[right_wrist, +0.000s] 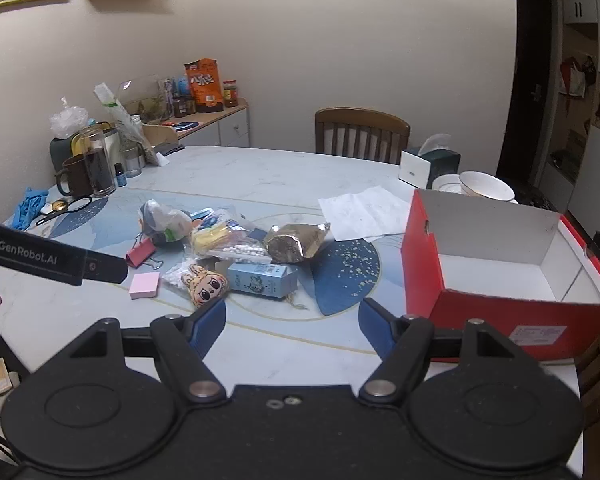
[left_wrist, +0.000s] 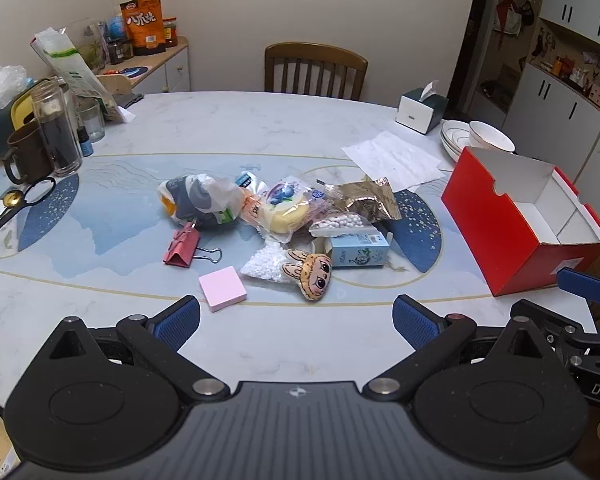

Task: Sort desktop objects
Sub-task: 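Move both tools toward the pile, left toward the pink binder clip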

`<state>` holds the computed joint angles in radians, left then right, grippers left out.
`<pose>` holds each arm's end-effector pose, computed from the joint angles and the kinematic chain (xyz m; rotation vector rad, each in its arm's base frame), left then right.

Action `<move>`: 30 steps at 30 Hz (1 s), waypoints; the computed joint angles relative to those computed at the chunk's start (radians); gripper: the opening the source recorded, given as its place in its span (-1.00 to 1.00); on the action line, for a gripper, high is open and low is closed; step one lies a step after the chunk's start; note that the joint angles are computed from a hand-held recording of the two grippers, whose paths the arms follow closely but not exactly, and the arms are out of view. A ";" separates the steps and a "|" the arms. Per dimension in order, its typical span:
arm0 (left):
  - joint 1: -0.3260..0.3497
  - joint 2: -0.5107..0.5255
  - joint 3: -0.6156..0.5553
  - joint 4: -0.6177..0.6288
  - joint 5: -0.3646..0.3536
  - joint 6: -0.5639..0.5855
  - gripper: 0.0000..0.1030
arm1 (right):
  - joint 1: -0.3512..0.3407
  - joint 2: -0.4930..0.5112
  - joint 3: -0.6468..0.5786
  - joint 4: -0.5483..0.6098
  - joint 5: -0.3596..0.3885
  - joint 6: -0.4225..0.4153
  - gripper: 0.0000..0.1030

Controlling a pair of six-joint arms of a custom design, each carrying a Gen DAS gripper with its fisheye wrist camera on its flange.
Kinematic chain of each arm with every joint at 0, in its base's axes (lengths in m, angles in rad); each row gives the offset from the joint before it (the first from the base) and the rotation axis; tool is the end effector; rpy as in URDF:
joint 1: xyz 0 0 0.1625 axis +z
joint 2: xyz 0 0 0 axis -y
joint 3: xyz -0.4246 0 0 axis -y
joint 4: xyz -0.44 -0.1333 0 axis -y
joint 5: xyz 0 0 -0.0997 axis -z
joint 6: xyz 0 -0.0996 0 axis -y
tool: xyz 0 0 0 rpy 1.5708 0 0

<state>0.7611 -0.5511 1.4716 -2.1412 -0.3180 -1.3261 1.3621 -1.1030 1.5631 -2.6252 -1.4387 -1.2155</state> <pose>-0.3577 -0.6555 -0.0288 -0.2654 2.0155 -1.1066 -0.0067 -0.7382 0.3201 1.3762 -2.3834 0.7568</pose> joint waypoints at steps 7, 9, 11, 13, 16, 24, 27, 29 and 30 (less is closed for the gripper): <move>-0.004 -0.003 0.012 -0.009 0.020 -0.003 1.00 | 0.002 0.003 -0.001 0.017 0.001 -0.016 0.41; -0.001 -0.006 0.017 -0.029 0.020 0.012 1.00 | 0.005 0.006 0.000 0.016 -0.003 -0.020 0.41; 0.005 -0.010 0.024 -0.051 0.018 0.030 1.00 | 0.009 0.010 0.004 0.006 -0.009 -0.022 0.41; 0.013 -0.016 0.030 -0.061 0.015 0.046 1.00 | 0.015 0.018 0.003 -0.002 -0.017 -0.015 0.41; 0.029 -0.027 0.050 -0.120 0.019 0.108 1.00 | 0.025 0.041 -0.006 -0.017 -0.032 0.008 0.41; 0.099 -0.070 0.109 -0.229 0.043 0.277 0.99 | 0.071 0.116 -0.020 -0.056 -0.111 0.042 0.41; 0.132 -0.081 0.130 -0.317 0.029 0.376 0.98 | 0.089 0.145 -0.025 -0.066 -0.139 0.061 0.41; 0.154 -0.085 0.141 -0.379 0.018 0.452 0.98 | 0.099 0.164 -0.027 -0.083 -0.159 0.070 0.41; 0.166 -0.085 0.143 -0.413 0.010 0.493 0.98 | 0.106 0.176 -0.030 -0.093 -0.173 0.075 0.41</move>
